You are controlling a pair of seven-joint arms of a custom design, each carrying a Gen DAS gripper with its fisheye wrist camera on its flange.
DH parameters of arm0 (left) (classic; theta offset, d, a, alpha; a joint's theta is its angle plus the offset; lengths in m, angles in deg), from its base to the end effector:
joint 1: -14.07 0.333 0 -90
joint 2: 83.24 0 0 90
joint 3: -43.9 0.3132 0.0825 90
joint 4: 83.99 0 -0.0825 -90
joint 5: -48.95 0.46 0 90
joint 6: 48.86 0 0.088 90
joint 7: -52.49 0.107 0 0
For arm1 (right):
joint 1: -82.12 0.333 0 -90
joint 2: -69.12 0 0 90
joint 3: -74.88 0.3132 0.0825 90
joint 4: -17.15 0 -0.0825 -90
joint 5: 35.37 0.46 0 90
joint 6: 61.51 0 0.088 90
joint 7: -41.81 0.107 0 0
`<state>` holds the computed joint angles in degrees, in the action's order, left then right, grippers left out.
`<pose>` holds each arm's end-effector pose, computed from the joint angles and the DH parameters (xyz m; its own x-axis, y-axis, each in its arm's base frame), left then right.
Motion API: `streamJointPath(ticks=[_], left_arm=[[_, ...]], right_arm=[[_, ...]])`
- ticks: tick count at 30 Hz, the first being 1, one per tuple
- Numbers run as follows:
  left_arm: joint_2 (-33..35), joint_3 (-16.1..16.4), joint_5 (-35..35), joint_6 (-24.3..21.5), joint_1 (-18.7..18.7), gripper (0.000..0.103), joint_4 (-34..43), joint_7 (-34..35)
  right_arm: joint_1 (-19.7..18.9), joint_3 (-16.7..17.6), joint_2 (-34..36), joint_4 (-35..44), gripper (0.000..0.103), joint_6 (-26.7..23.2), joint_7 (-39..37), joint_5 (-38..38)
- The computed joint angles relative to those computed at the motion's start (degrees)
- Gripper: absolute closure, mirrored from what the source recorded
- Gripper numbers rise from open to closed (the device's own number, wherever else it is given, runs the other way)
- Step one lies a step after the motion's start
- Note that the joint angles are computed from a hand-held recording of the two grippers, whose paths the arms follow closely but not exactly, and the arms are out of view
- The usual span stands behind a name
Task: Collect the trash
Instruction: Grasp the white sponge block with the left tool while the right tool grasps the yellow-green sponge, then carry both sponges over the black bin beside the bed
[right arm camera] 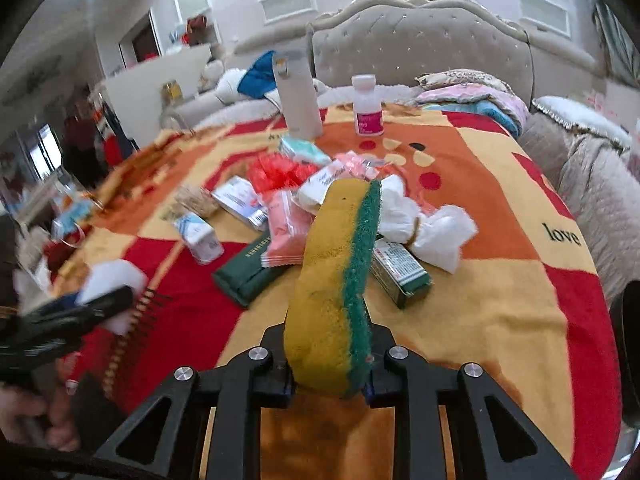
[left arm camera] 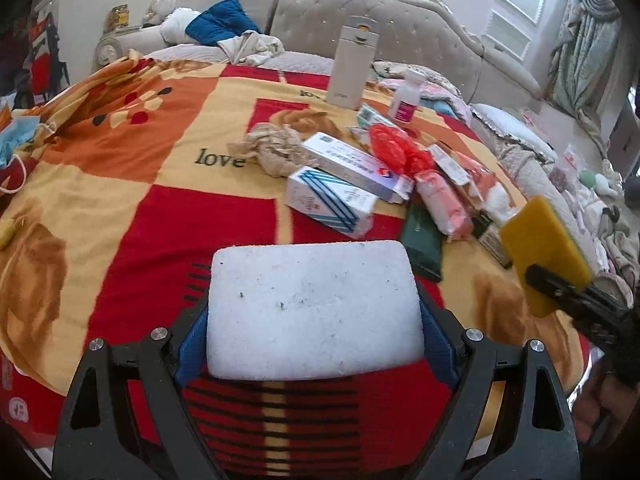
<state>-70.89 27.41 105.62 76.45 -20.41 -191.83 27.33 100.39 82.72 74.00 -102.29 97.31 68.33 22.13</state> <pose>0.4648 -0.5134 0.3808 0.4613 -0.8634 0.2044 -0.5795 -0.4676 -0.6675 0.6065 0.2554 0.3920 0.6904 -0.7110 -0.1337 -0.5613 -0.4098 -0.7191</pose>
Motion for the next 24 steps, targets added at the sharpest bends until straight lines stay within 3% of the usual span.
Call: streamJointPath(ticks=[5,16,24], left_arm=[[5.0,0.2,-1.8,-3.2,-1.5,0.015,7.5,5.0],[15.1,3.2,-2.6,-11.7,-8.5,0.015,24.7,14.1],[17.8,5.1,-4.3,-14.1,-11.2,0.015,29.0,16.8]], right_arm=[[-0.9,-1.9,-5.9,-4.7,0.081,-3.3,-3.7,5.4],[0.2,-6.0,-13.6,-13.1,0.081,-0.4,-6.4,6.0],[0.5,-8.1,-15.3,-15.2,0.081,-2.4,-10.4,8.9]])
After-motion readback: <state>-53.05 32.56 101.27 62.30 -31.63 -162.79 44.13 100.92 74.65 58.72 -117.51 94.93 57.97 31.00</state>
